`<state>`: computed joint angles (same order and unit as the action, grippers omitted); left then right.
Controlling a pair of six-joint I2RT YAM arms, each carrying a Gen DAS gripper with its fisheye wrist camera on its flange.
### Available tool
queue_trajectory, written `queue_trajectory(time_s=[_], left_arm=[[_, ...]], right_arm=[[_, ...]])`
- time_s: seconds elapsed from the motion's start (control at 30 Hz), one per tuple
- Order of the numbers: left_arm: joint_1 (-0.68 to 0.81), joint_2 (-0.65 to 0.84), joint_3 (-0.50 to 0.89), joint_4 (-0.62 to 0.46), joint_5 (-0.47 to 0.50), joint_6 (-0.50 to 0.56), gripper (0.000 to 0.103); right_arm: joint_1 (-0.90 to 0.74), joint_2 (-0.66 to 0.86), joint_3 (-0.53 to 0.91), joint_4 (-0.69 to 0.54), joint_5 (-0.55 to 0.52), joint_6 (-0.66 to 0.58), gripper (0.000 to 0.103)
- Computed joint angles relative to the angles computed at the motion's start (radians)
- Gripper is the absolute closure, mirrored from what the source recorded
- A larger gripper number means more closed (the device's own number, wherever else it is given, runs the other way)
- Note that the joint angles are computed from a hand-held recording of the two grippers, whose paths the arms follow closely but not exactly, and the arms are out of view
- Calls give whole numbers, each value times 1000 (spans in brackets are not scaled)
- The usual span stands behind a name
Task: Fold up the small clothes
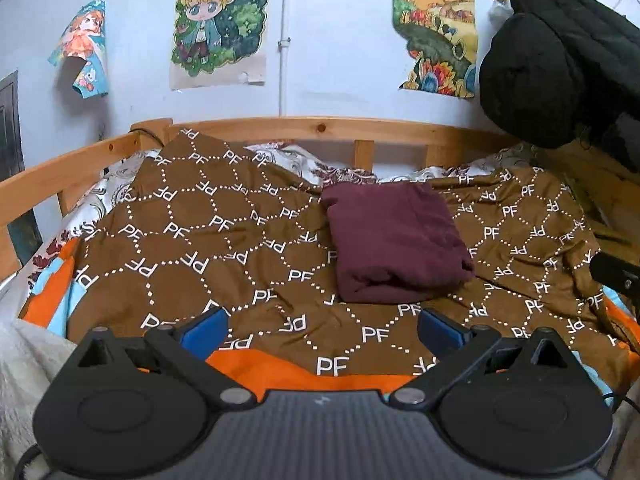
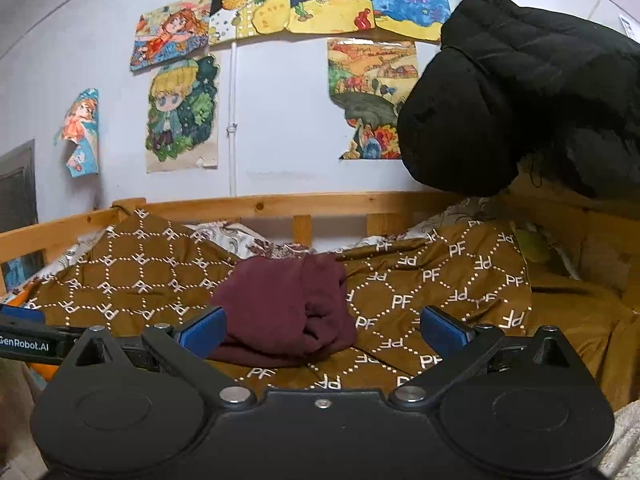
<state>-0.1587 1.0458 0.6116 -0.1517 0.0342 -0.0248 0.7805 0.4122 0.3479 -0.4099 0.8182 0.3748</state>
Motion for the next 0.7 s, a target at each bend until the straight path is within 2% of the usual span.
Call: queue_trajectory(time_s=[0.3, 0.7], left_arm=[[5, 13, 2, 0, -1, 7, 1], [-2, 23, 5, -5, -11, 16, 1]], right_arm=[[-146, 96, 28, -28, -112, 75, 0], [-189, 101, 28, -29, -155, 78, 0]])
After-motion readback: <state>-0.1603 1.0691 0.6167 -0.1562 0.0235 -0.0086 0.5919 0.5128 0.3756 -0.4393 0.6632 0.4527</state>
